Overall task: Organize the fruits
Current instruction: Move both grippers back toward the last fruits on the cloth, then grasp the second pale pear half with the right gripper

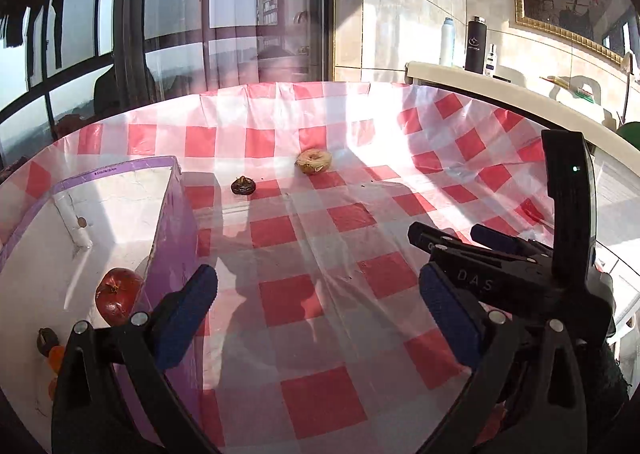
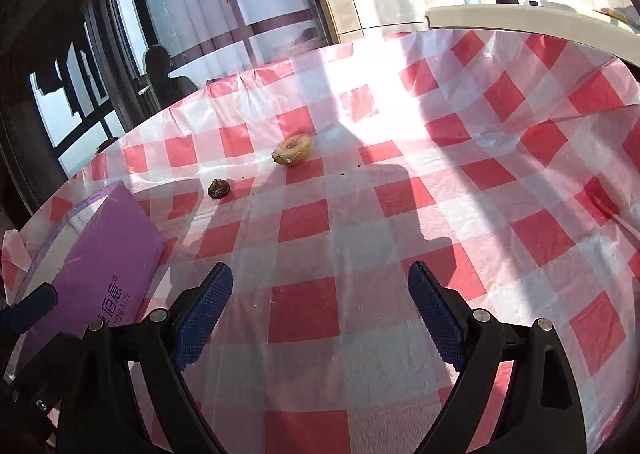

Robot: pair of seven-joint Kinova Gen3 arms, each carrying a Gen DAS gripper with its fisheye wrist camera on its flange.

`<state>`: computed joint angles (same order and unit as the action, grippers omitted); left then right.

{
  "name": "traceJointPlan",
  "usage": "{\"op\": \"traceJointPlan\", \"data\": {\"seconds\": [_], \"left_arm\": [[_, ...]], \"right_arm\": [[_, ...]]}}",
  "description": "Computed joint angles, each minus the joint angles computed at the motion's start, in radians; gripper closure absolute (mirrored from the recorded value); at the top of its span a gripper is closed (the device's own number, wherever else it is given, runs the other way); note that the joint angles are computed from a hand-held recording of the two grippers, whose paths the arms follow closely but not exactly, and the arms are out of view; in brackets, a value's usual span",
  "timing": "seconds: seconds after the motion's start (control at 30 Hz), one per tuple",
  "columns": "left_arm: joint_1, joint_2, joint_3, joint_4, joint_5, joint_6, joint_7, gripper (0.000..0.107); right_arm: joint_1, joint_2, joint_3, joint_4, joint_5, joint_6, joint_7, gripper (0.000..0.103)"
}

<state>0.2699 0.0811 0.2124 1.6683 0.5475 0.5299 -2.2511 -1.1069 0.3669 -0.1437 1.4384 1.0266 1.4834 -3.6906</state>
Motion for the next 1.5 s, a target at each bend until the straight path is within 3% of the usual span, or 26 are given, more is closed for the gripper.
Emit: {"op": "traceJointPlan", "data": {"seconds": [0.2,0.27,0.37,0.53,0.67,0.83,0.9,0.97,1.13,1.23,1.27,1.3,1.33,1.43,1.5], "left_arm": [[0.258,0.242,-0.233,-0.198,-0.107,0.05,0.244,0.007],[0.264,0.297,-0.239,-0.274,-0.147,0.091,0.325,0.007],[0.179,0.348,-0.126,-0.347,-0.214,0.126,0.409,0.007],[0.004,0.397,0.079,-0.381,-0.191,0.163,0.404,0.007],[-0.037,0.4,0.099,-0.361,-0.101,0.15,0.357,0.007],[-0.023,0.395,0.079,-0.357,-0.095,0.142,0.379,0.007],[-0.028,0.395,0.081,-0.354,-0.087,0.141,0.372,0.007],[-0.027,0.394,0.08,-0.353,-0.085,0.141,0.37,0.007],[-0.025,0.396,0.076,-0.359,-0.082,0.147,0.368,0.007],[-0.017,0.399,0.068,-0.369,-0.092,0.154,0.382,0.007],[-0.016,0.4,0.067,-0.37,-0.094,0.155,0.385,0.007],[-0.018,0.399,0.068,-0.368,-0.092,0.153,0.386,0.007],[-0.02,0.397,0.069,-0.364,-0.089,0.149,0.388,0.007],[-0.021,0.398,0.069,-0.363,-0.088,0.146,0.393,0.007],[-0.019,0.398,0.066,-0.365,-0.093,0.148,0.398,0.007]], "right_arm": [[-0.102,-0.08,0.262,0.14,-0.144,-0.162,-0.036,0.016],[-0.08,-0.106,0.291,0.15,-0.177,-0.216,0.034,0.016],[0.051,-0.097,0.223,0.126,-0.181,-0.258,0.156,0.016],[0.283,-0.036,0.087,0.043,-0.164,-0.323,0.359,0.016],[0.468,0.045,-0.042,-0.074,-0.144,-0.37,0.522,0.016],[0.674,0.18,-0.271,-0.277,-0.087,-0.319,0.725,0.016],[0.716,0.24,-0.344,-0.369,-0.052,-0.274,0.807,0.016],[0.732,0.279,-0.364,-0.439,-0.05,-0.265,0.888,0.016],[0.734,0.363,-0.307,-0.635,-0.178,-0.224,1.091,0.016],[0.712,0.389,-0.235,-0.703,-0.26,-0.212,1.181,0.016],[0.709,0.384,-0.228,-0.694,-0.265,-0.224,1.192,0.018],[0.701,0.372,-0.212,-0.672,-0.267,-0.247,1.189,0.033],[0.685,0.357,-0.184,-0.643,-0.274,-0.267,1.175,0.039],[0.647,0.288,-0.145,-0.506,-0.273,-0.326,1.063,0.039],[0.587,0.221,-0.074,-0.413,-0.316,-0.352,0.982,0.039]]}}
